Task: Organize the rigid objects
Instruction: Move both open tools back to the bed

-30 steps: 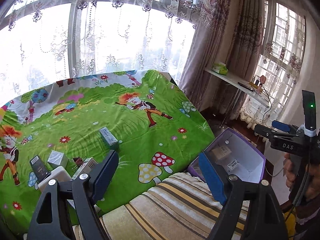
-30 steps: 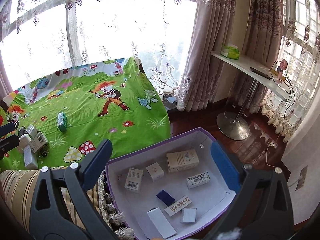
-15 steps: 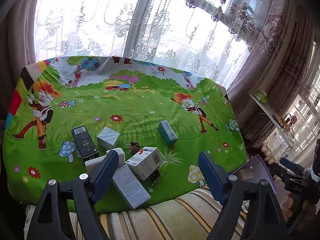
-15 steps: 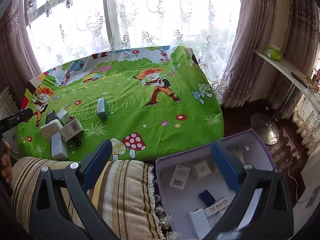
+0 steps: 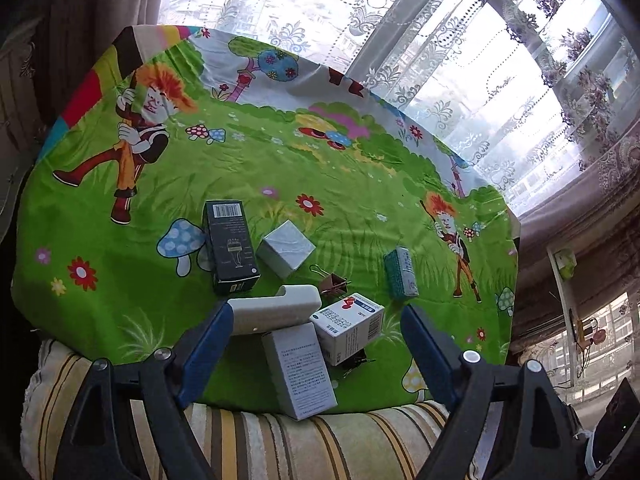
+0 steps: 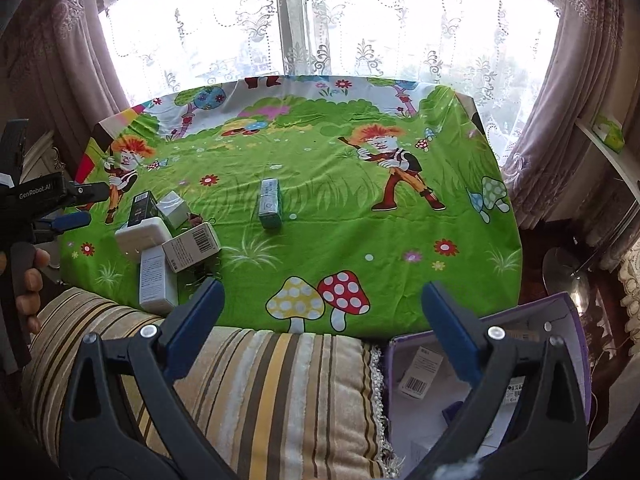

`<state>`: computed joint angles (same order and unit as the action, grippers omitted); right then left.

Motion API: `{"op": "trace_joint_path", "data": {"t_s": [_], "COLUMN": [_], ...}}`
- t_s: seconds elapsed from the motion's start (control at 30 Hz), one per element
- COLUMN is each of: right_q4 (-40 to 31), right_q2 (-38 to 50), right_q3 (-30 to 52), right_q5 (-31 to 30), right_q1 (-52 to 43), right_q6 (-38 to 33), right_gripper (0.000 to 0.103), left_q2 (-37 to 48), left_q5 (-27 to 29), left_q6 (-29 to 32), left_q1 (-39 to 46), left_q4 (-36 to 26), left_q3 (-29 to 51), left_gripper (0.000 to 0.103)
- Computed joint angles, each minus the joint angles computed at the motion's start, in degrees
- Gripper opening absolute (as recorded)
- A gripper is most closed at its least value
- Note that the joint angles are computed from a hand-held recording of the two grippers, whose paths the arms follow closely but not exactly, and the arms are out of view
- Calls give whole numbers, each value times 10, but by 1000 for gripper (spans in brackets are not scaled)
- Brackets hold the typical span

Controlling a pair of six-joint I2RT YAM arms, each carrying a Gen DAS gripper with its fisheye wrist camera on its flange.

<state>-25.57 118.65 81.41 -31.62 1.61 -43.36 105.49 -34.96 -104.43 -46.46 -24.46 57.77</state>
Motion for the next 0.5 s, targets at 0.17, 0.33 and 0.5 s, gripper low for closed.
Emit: {"op": "trace_joint_path", "data": {"t_s": [0.17,0.33,0.5], "right_q4": [-31,-57,-64], "right_q2": [16,44,72], "right_q3": [12,31,45], "right_q5": [2,17,33], "right_q1": [35,78,122], "right_q6": [-38,-63,-78], "right_gripper": [100,100,100], "left_q2": [7,21,26], "left_q5": [32,48,54], "left_q6": [-26,-31,-42], "left_q1": [26,33,35], "left_q4": [22,48,74], "left_q3": [-19,-30,-52], "left_gripper": [90,90,90]}}
